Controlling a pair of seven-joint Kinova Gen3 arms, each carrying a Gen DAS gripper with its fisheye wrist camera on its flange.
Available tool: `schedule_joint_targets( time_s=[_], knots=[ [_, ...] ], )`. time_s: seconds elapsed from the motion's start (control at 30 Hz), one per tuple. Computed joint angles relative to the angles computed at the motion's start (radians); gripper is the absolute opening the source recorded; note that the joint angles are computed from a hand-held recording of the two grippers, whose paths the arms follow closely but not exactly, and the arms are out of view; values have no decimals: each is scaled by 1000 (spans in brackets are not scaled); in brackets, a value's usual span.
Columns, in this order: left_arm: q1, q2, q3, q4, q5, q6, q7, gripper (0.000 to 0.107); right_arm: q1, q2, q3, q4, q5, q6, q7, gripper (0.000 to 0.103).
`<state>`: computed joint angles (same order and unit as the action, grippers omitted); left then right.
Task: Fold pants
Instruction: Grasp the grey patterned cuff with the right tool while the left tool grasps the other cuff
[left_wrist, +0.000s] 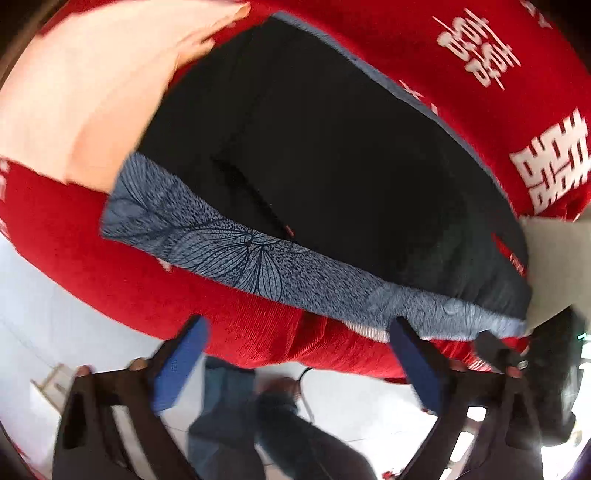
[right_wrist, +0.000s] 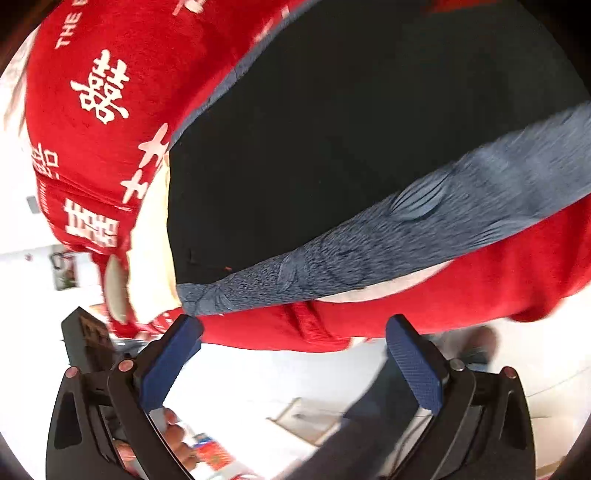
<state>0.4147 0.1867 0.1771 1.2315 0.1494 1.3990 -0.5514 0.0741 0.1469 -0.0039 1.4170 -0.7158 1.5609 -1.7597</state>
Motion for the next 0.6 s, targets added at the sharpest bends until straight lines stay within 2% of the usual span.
schedule_joint_targets(
  time_s=[0.03, 0.1, 0.17, 0.23, 0.33, 0.37, 0.4, 0.43, 0.47, 0.5, 0.6],
  knots=[
    [-9, -10, -4, 33, 18, -29, -1, 90, 4, 2, -3, 45, -34, -28, 21, 98],
    [-26, -34, -10, 100, 51, -87, 2, 90, 6, 10, -9, 118, -88, -75, 59, 87],
    [-44, -61, -12, 162, 82, -141, -4, 90, 8, 15, -12, 188, -137, -123, 93, 83],
    [-57, -76, -10, 200, 99, -171, -15, 90, 14, 18, -11, 244, -184, -162, 114, 83],
    [-75, -82, -9, 228, 123, -194, -42, 90, 28, 19, -6, 314, -266, -214, 146, 76],
    [-80, -85, -9, 235, 131, -201, -49, 90, 33, 17, -4, 337, -299, -233, 151, 67],
    [-84, -84, -9, 239, 138, -207, -52, 90, 36, 17, -2, 348, -320, -243, 145, 52],
    [-90, -85, -10, 244, 148, -216, -60, 90, 39, 23, 0, 350, -339, -247, 132, 42],
    [-91, -84, -9, 246, 154, -224, -58, 90, 43, 29, 1, 349, -353, -246, 128, 19],
    [-97, -85, -11, 249, 165, -235, -63, 90, 47, 32, 1, 344, -366, -245, 125, 12],
    [-114, -85, -16, 256, 195, -280, -70, 90, 53, 32, -4, 296, -375, -224, 141, 11]
  ],
)
